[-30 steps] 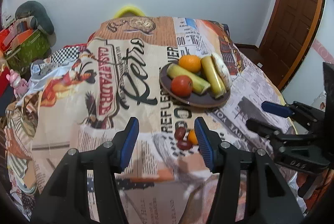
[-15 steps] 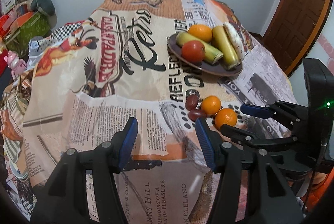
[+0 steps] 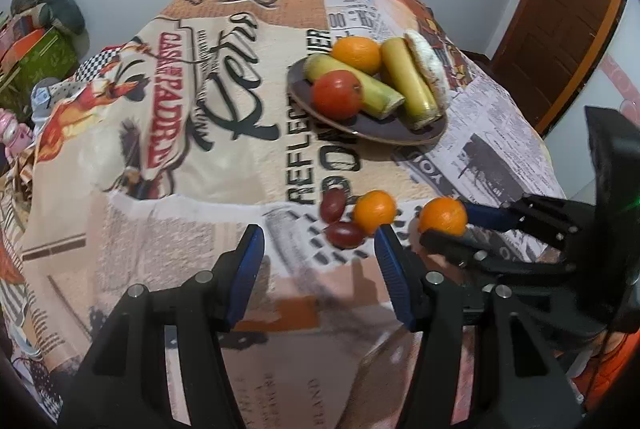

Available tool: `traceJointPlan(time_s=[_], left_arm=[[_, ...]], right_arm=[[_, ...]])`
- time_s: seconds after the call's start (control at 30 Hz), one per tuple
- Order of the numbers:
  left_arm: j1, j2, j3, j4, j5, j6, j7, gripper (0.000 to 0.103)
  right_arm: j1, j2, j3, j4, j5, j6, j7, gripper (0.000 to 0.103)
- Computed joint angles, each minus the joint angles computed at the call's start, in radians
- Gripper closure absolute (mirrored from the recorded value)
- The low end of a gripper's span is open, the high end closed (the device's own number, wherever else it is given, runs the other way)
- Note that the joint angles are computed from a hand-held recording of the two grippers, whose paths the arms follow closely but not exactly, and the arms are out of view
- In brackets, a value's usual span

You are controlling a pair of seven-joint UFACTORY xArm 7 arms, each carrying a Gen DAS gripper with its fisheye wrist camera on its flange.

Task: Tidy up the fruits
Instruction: 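Grasp a mandarin with the right gripper while the left gripper grasps another mandarin, then place the mandarin from the right gripper on the plate while the left gripper places its mandarin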

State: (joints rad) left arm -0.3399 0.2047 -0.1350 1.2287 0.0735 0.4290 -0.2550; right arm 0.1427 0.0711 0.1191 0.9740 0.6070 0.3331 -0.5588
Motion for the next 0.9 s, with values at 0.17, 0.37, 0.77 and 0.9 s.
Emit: traceJointPlan(time_s=[0.17,0.37,0.77,0.9], left_arm=[[-0.029,0.052,0.000,0.054,0.033,0.005,-0.012,0.051],[-0.089,0.127,0.031,0.131,0.118,0.031,-0.055,0.057],[-0.113,0.185,0.046,0.176,0.165,0.048,-0.063,0.071],[-0.090,0.185,0.025,0.175,0.124,0.045,-0.029,0.072]], right_arm=[[-0.023,-0.030,-0.025,-0.025,0.009,-0.017,-0.006,0.068],[-0.043,-0.040,-0.046,-0.036,0.046,-0.008,-0.034,0.068],[-0.056,-0.023,-0.043,-0.027,0.098,0.006,-0.073,0.068],[-0.053,-0.025,-0.039,-0.025,0.100,0.004,-0.077,0.068]])
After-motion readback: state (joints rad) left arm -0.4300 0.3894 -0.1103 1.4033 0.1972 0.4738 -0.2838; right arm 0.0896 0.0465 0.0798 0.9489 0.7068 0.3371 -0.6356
